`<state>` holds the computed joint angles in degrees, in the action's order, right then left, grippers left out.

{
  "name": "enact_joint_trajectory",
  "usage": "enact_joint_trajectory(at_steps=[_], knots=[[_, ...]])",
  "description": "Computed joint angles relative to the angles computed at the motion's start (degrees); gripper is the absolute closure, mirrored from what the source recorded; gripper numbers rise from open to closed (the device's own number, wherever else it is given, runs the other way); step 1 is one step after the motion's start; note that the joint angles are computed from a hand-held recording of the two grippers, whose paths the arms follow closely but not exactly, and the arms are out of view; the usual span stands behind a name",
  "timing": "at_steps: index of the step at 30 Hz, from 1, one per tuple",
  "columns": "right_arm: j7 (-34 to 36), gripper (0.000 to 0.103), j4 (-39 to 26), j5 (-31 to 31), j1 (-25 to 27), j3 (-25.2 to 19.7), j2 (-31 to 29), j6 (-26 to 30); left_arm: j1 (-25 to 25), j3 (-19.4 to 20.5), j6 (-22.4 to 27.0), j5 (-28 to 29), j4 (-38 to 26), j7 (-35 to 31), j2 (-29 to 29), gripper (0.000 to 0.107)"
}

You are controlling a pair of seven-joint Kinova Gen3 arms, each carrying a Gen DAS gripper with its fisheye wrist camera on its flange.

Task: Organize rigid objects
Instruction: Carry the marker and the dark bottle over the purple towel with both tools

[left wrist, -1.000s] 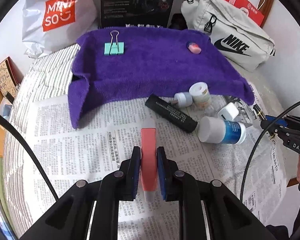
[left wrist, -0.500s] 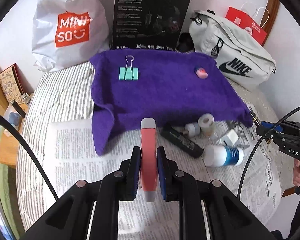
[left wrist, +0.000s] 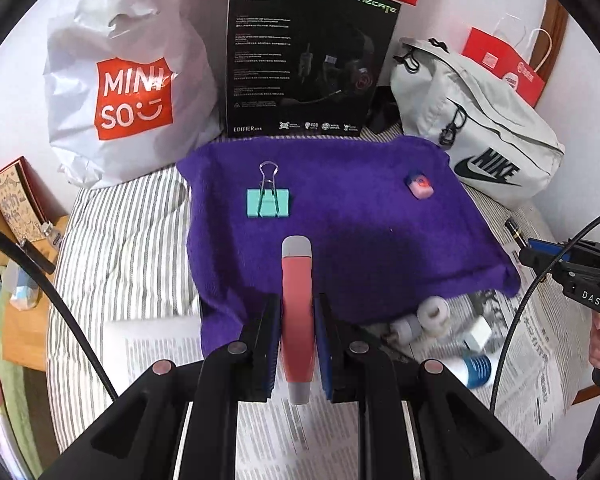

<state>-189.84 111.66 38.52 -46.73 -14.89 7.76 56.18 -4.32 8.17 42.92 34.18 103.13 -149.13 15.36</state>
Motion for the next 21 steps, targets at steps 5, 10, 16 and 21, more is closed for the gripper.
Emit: enact_joint_trajectory(at_steps=[5,10,16,21], knots=[[2.53,0.080,-0.62,0.12,2.36,1.57,0.71,-1.63,1.68,0.31,-0.22,-1.89,-3.59,3.27,3.23,0.091],[4.87,0.080,-1.21,-0.21,4.14,3.07,2.41,-3.41,2.38,1.09,-0.58,-3.61,-6.25,6.72,6.21,0.091],[7.96,0.080,-1.72,-1.09,6.40,5.72,6.02,-7.23,2.81,1.76,-0.35,-5.99,-8.61,9.77,8.37,0.091],[11.13,0.080,-2.09,-2.74,7.53,7.59,8.50,-10.25,3.22,1.96,-0.17,-8.07,-10.09,12.04,9.79,0.091]])
